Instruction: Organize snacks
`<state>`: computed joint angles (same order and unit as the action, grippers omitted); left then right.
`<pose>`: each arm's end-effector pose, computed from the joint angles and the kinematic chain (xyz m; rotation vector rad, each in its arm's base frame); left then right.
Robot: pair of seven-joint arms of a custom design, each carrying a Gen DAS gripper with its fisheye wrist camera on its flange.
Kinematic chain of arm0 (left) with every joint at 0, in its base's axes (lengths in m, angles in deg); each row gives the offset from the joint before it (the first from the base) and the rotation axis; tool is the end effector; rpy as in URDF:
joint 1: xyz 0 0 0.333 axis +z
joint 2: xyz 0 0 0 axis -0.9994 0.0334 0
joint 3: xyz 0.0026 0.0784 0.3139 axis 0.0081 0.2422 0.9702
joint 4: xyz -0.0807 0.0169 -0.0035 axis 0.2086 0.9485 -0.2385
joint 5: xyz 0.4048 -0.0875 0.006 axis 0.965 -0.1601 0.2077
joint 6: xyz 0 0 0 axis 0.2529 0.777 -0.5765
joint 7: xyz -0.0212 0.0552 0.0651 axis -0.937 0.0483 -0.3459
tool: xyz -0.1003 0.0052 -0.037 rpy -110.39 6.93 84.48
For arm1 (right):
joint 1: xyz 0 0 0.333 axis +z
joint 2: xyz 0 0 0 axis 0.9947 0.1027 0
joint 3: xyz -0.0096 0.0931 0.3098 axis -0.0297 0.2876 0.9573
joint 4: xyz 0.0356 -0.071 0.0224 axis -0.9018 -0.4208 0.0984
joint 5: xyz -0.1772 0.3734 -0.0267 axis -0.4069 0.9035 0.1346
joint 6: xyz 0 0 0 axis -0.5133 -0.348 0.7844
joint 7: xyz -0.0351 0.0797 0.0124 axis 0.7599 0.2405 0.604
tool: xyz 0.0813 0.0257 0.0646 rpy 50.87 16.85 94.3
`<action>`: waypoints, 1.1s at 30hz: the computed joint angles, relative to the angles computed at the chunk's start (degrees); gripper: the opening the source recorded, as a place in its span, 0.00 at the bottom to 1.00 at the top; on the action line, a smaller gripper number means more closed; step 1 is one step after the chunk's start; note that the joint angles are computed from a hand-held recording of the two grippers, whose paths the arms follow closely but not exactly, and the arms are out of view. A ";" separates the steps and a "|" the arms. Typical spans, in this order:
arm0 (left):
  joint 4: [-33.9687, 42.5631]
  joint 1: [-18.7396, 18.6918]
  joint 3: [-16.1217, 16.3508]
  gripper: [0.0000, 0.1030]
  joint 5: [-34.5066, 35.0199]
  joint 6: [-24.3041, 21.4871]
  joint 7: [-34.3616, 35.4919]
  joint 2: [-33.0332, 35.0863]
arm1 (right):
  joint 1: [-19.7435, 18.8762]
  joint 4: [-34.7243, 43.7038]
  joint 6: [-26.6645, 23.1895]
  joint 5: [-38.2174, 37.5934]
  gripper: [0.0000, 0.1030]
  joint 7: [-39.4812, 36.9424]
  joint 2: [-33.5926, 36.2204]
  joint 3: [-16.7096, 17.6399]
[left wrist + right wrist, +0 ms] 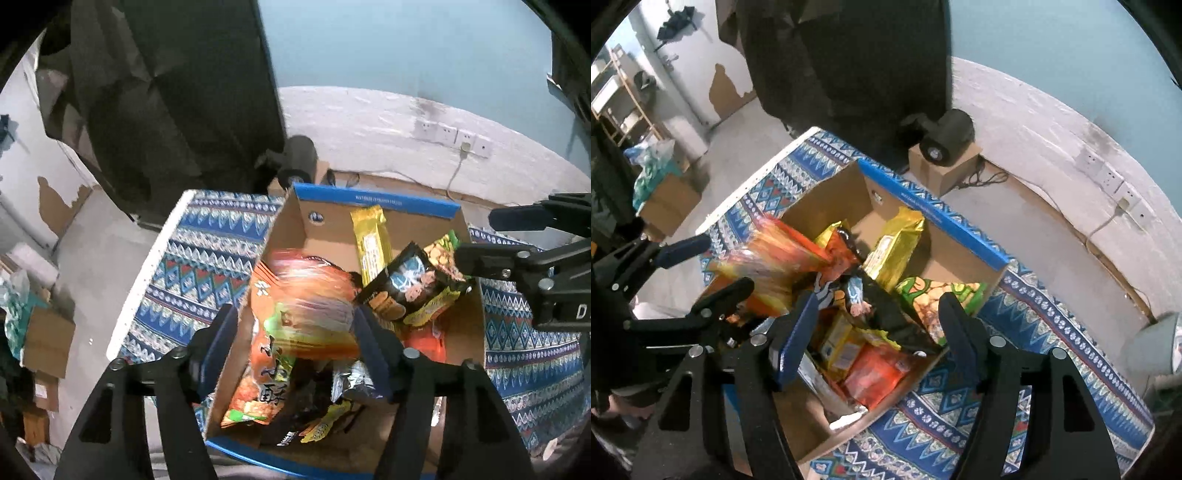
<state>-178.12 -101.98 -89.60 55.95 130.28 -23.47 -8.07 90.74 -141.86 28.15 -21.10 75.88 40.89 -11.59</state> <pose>0.6038 -0.2300 0.5589 -2.0694 1.5193 -0.2853 0.7127 0.1921 0.5432 -2.4219 0.8585 -0.0433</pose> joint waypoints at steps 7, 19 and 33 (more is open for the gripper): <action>1.08 -1.04 -0.61 0.78 2.81 -1.75 0.38 -0.36 | -1.40 -3.78 1.66 1.58 0.75 -1.11 -3.74 -0.75; 1.21 -2.23 -1.85 0.86 4.63 -3.05 0.02 -1.71 | -3.12 -14.61 8.33 8.67 0.79 -8.75 -12.34 -3.10; -0.74 -1.71 -3.39 0.92 2.91 0.55 -3.25 -5.99 | -4.47 -20.60 9.15 14.30 0.79 -12.36 -16.91 -6.45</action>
